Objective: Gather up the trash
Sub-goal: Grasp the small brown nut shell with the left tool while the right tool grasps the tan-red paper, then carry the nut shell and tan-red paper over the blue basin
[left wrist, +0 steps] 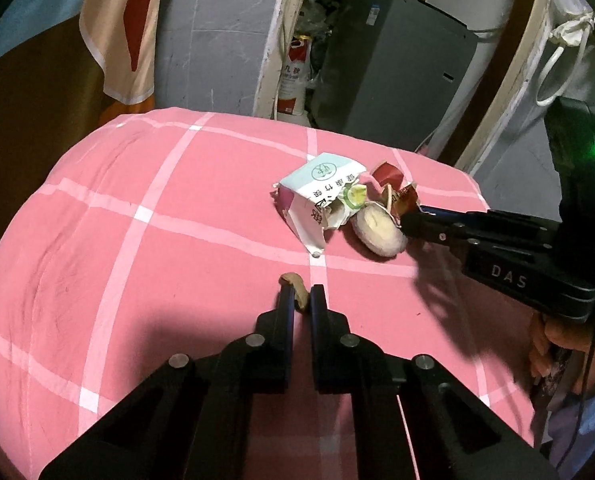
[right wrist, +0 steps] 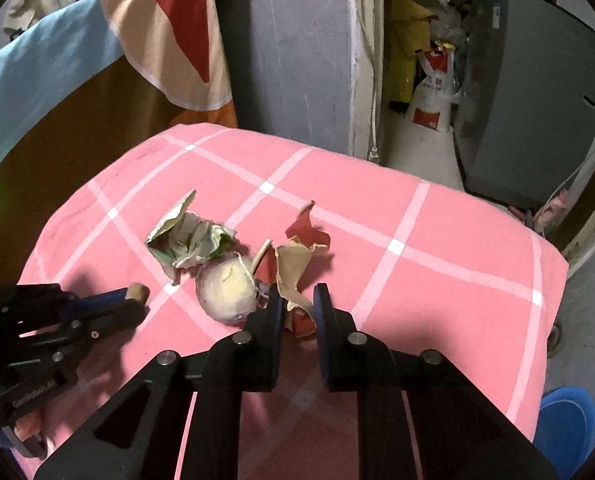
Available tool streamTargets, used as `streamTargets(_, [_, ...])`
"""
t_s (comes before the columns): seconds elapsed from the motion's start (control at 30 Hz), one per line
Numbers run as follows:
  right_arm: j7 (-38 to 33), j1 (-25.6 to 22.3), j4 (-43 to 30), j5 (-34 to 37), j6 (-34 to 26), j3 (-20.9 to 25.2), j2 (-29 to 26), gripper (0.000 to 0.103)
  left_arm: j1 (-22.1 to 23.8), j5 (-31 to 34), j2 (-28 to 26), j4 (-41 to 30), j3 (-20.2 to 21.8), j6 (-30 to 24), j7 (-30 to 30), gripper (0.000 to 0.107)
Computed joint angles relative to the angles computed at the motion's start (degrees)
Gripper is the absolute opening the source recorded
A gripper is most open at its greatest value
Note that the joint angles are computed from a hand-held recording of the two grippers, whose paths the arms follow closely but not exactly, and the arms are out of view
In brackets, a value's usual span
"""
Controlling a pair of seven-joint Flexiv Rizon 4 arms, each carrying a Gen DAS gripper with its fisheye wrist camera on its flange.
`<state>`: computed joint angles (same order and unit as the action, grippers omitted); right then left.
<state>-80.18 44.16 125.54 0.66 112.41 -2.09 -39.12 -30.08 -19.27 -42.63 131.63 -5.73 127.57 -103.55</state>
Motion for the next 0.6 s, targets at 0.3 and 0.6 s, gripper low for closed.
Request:
streamTargets(0.3, [-4.72,8.93,3.80,10.41,8.95,-5.04,0.42,0.011,-1.06,0.52,-0.54,1.54,0.20,6.96,-0.39,0.005])
streamTargets(0.6, [-11.58,9.10,7.41,21.57,29.48,1.38,-1.71,0.011,-6.58,-6.29,-0.45,2.06,-0.03,19.49,2.62,0.005])
